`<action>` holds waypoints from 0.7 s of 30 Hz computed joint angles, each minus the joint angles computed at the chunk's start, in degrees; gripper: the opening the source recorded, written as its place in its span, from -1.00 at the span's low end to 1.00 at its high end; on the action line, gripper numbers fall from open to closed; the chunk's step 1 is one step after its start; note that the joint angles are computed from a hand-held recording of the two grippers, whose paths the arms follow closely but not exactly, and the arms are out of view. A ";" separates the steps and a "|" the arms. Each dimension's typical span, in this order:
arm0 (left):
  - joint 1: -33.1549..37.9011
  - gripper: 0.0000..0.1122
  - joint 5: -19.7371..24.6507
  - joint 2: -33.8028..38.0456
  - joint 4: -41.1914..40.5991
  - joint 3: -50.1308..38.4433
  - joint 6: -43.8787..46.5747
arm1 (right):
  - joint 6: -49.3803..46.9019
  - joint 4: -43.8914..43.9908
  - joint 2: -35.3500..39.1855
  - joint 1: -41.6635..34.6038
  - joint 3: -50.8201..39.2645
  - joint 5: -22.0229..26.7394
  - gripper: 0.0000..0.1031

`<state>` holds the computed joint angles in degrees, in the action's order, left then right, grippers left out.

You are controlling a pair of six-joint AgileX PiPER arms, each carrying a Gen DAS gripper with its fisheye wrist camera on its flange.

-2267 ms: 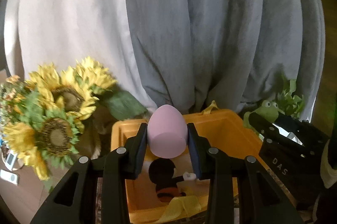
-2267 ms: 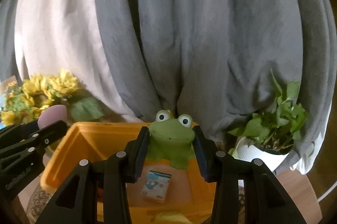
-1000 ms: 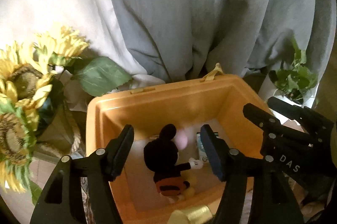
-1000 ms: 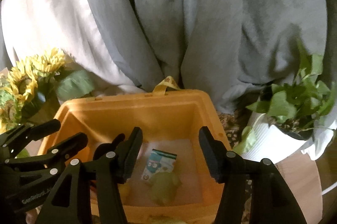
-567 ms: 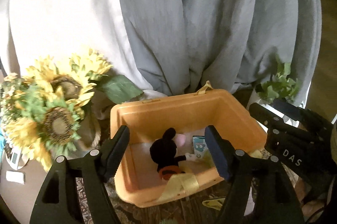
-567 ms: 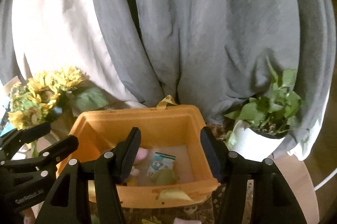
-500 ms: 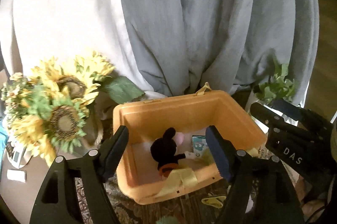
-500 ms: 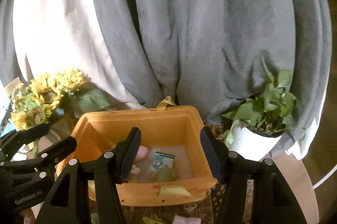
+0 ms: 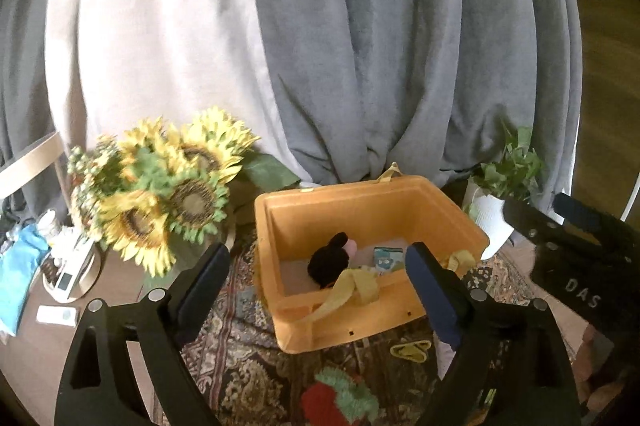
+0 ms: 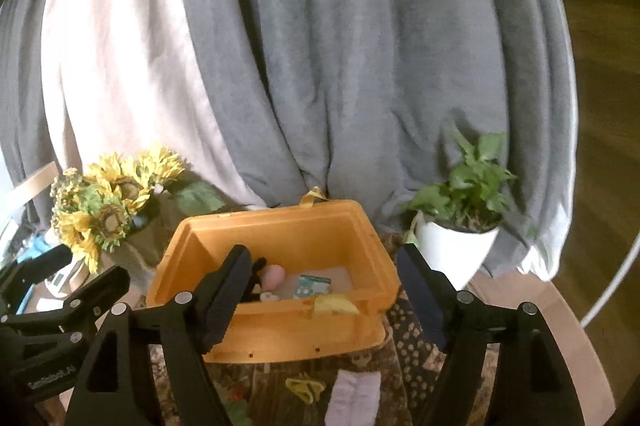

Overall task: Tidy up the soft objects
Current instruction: 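Move both tools back from the crate toward the remaining toys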

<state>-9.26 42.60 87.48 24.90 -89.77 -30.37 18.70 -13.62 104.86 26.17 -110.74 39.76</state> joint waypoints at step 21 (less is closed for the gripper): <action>-8.46 0.69 -6.81 -16.80 23.95 29.01 -27.31 | 29.45 -23.40 -17.05 5.68 31.22 -6.32 0.52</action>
<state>-17.72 35.78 70.68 48.85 -60.76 -57.68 48.15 -37.01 87.82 31.85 -79.52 33.43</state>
